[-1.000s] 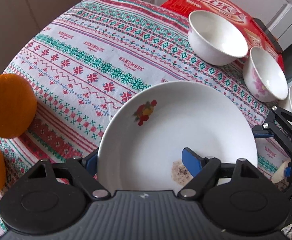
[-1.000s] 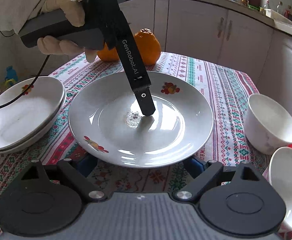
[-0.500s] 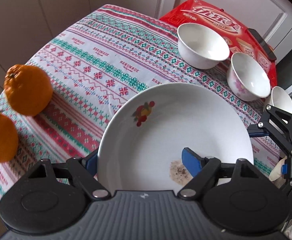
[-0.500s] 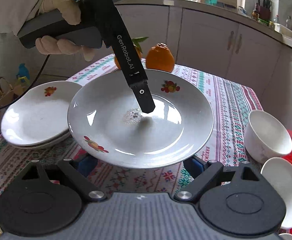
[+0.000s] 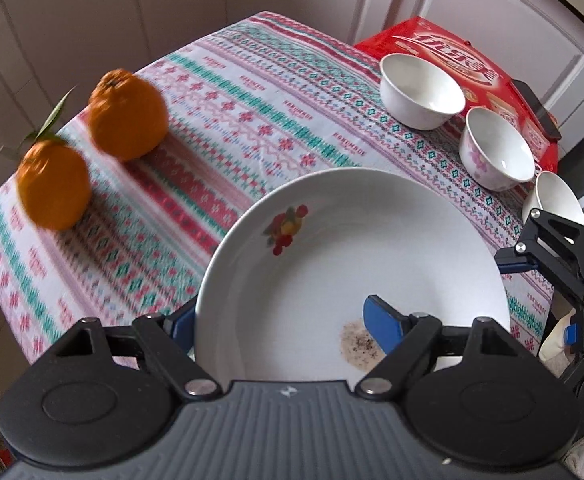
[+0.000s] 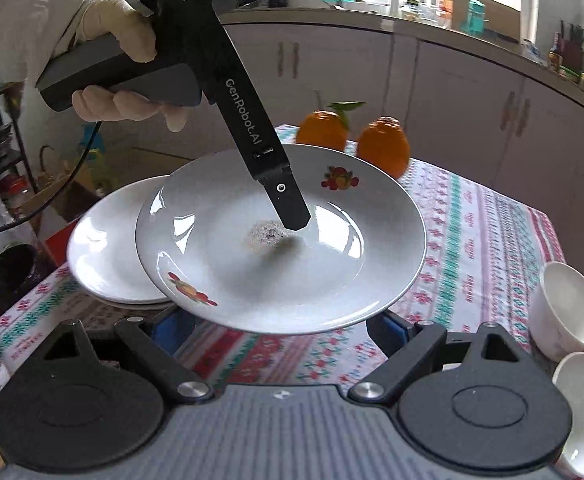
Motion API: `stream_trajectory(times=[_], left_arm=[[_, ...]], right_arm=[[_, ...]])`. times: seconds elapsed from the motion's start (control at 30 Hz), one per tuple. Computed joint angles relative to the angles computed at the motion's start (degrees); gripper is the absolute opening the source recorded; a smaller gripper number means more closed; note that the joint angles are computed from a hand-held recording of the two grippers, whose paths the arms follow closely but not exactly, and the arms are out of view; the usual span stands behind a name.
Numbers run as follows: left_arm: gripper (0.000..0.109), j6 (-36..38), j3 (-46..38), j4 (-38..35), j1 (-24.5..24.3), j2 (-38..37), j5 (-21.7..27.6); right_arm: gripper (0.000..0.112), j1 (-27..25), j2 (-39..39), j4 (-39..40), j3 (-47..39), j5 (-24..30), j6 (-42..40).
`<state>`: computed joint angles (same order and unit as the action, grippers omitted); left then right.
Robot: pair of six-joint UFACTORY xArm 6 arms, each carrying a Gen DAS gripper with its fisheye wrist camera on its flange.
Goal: Organize plates and bowls
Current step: 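Carry the held plate over the stack of white plates with the left gripper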
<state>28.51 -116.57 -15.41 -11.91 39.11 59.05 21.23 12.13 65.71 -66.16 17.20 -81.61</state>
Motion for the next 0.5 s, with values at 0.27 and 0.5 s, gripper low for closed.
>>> stream_trajectory(times=[0.27,0.5], left_arm=[[0.083,-1.5,15.4,-0.5,2.2,-9.5,-6.2],[0.083,-2.0,23.5,-1.9,4.0,-13.9,-9.8]], right_arm=[[0.095,1.4,0.5,-0.4,-0.8,3.3,-2.2],[0.095,2.7,0.8,-2.3,-0.9,5.4,-1.3]])
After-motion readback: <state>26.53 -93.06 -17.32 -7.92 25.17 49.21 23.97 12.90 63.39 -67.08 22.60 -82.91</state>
